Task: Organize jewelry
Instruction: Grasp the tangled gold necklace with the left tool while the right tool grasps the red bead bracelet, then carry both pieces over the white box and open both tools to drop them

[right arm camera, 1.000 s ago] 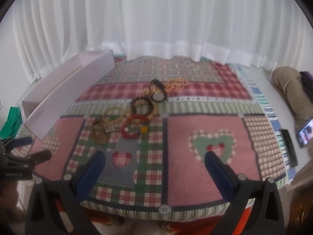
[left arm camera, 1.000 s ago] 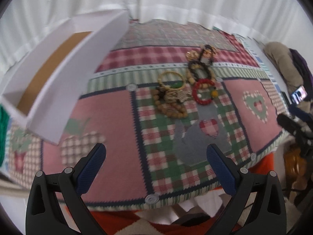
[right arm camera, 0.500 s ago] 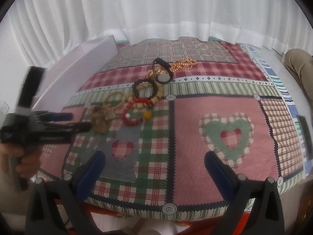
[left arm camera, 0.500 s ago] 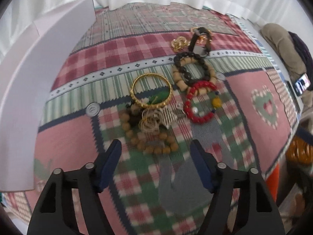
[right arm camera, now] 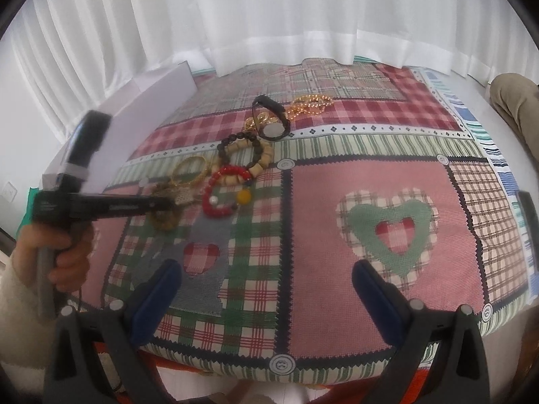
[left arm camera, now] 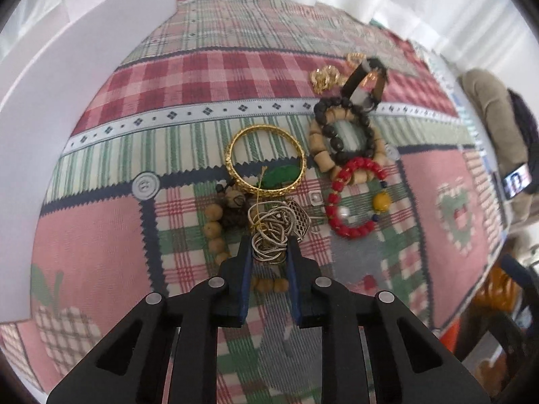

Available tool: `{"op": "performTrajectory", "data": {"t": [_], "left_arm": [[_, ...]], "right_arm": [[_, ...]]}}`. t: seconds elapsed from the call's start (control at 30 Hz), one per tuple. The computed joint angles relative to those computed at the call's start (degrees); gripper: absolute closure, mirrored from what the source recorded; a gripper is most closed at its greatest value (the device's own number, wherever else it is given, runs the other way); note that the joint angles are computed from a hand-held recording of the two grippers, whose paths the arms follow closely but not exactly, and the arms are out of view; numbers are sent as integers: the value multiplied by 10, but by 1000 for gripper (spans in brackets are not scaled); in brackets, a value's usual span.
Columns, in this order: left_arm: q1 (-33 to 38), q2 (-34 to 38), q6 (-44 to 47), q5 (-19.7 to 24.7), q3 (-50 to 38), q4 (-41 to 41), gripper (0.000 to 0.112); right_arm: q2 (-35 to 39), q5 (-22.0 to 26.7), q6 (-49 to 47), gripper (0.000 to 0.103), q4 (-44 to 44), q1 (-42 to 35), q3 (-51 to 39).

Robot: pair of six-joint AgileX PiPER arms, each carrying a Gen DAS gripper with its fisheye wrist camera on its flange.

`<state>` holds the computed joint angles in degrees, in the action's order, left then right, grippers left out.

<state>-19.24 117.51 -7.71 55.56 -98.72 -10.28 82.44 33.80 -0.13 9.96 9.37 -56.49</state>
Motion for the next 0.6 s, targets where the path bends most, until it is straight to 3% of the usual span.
{"op": "performTrajectory", "data": {"t": [0.13,0.27,0.37,0.47,0.6], "left_arm": [[20,-60,31,-8,51,-44,95],[33,-113,35,-21,94,-44,94],[36,-133,22,-23,108,-28,94],[48,-151,17,-31,132,-21,94],[71,-182,23,-40,171,-25,94]], "right_arm": [[19,8,-60,0,62,-32,-21],[94,28,-105,3,110,-50,-88],[191,97,-177,35,192,-58,-183],[298,161,-153,44,201,-45,-298],[389,185,-62,58,98,0,-411]]}}
